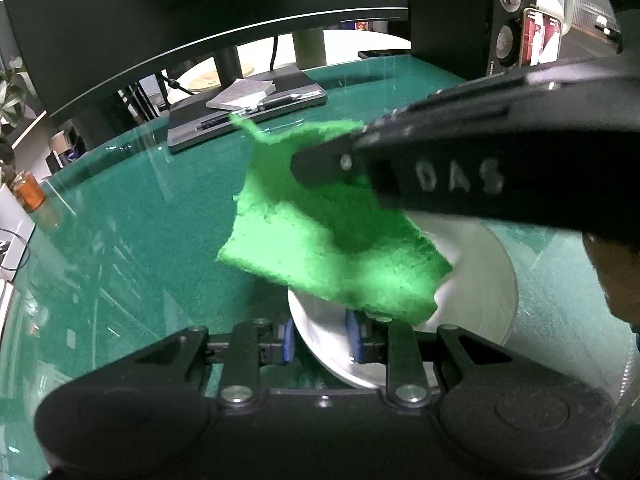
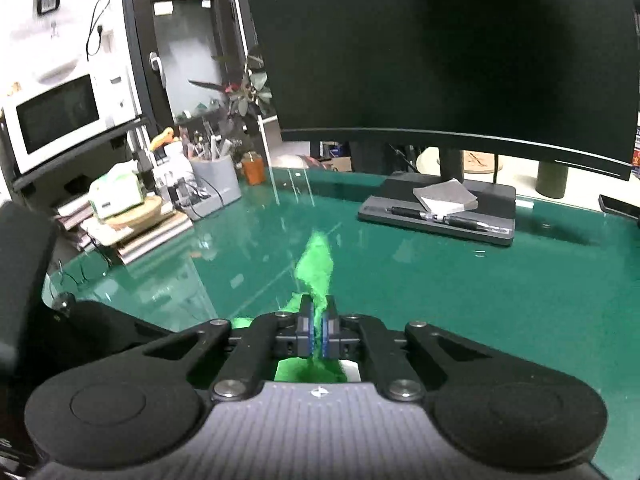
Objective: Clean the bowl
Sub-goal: 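Scrub the green cloth around the bowl interior with the right gripper, then wipe the green cloth along the bowl rim with the right gripper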
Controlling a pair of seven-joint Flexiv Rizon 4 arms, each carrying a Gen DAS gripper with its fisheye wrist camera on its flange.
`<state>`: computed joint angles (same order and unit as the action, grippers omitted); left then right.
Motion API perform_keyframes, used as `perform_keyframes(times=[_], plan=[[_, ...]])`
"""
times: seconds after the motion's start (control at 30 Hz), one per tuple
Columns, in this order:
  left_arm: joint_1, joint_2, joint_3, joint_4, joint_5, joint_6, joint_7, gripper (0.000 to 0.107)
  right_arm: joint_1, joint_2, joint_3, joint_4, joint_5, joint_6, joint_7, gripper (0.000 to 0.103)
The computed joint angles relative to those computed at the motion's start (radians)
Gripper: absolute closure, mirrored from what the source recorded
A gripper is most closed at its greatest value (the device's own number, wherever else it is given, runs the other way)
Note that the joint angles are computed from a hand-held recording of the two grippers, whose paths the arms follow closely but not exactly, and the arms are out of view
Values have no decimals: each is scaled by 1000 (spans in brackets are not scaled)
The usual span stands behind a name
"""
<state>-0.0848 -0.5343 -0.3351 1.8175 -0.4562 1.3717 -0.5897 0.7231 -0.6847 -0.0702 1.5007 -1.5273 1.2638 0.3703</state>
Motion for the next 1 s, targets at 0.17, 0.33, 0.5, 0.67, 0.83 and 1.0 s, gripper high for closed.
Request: perform_keyframes(times=[0.17,0.33,0.5,0.67,0.83,1.0], plan=[[0,-1,1,-4,2,-6,2,82,-2,-52,24,-33,108,71,-281,101],[-2,-3,4,-9,3,-10,1,82,53,-29,-27,-7,151,-49,-319,101],[-4,-5,6,-13,4,-11,-3,82,41,-46,-15,-29,229,4,-327,100],[-2,-3,2,-12,-2,-21,1,82,61,-82,-83,-51,272,182,-220,103],[3,-2,-9,-2,-15,-6,3,81,95,-15,-75,26,377,-65,-227,100],[2,-2,-10,-3,-13,-4,9,80,100,3,-63,51,358,-114,-159,100]])
